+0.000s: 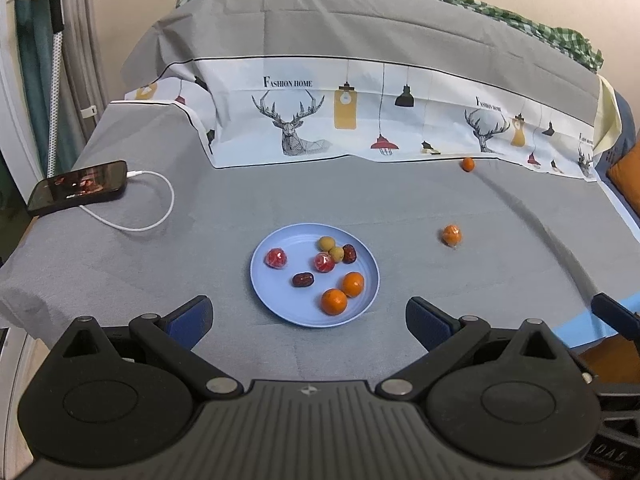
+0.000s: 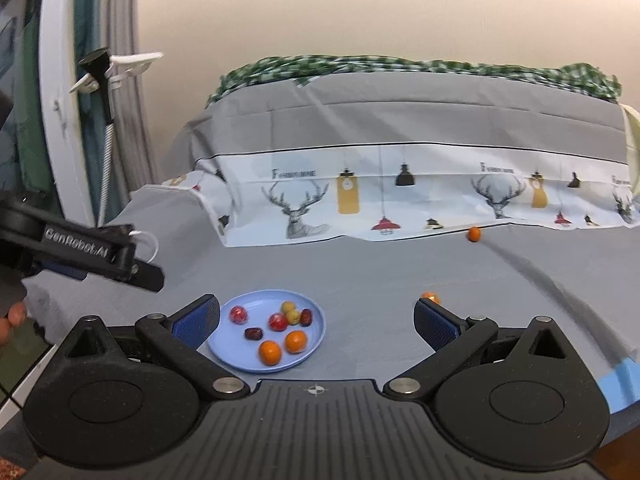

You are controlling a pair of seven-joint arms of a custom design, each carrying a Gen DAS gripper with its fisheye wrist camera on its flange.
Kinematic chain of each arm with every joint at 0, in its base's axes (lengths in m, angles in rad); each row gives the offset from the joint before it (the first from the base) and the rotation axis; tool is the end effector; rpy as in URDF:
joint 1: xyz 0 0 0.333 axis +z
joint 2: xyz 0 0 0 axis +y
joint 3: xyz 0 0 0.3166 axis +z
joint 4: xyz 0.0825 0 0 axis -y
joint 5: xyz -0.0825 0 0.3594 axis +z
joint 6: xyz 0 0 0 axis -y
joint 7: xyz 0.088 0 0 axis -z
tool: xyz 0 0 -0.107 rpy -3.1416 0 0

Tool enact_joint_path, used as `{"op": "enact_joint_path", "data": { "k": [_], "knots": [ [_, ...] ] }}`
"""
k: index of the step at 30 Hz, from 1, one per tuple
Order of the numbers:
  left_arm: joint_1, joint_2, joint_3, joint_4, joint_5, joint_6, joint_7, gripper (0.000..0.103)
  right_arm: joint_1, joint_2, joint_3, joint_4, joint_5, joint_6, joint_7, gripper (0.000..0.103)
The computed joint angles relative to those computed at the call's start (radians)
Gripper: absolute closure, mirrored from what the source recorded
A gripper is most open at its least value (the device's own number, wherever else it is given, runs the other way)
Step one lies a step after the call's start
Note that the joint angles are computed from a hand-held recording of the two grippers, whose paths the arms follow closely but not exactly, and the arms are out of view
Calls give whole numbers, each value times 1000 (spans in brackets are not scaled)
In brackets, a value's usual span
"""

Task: Organize fruits
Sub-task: 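Move both tools toward the tangerines lying on the table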

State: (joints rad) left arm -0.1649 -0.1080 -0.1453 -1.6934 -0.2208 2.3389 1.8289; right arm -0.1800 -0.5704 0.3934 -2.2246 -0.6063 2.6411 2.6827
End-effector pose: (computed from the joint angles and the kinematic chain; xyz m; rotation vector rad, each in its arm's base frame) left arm 0.5175 -0.1753 0.7157 -1.3521 2.2351 -0.9312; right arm 0.3951 0.1519 0.6809 -1.1575 1.8429 -1.0130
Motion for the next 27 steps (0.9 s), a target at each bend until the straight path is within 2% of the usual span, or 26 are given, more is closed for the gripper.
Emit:
{"op": "enact_joint_path", "data": {
  "k": [6,16,22,25,27],
  "knots": [
    [-13,59,-27,66,42,-29,-20,0,-20,-28,-28,-35,10,1,9,1],
    [-63,226,-97,252,90,-68,-52,0,-123,-63,-70,-68,-21,-31,-4,1],
    [-132,391,-136,416,173,-103,-59,0,-173,-22,-127,-73,-41,-50,-19,1],
    [-177,507,-147,542,211,-126,-71,0,-194,39,-167,-58,-60,-23,-29,1],
    [-216,609,-148,667,234,-155,-82,0,-205,97,-200,-41,-83,29,-35,1]
  ]
}}
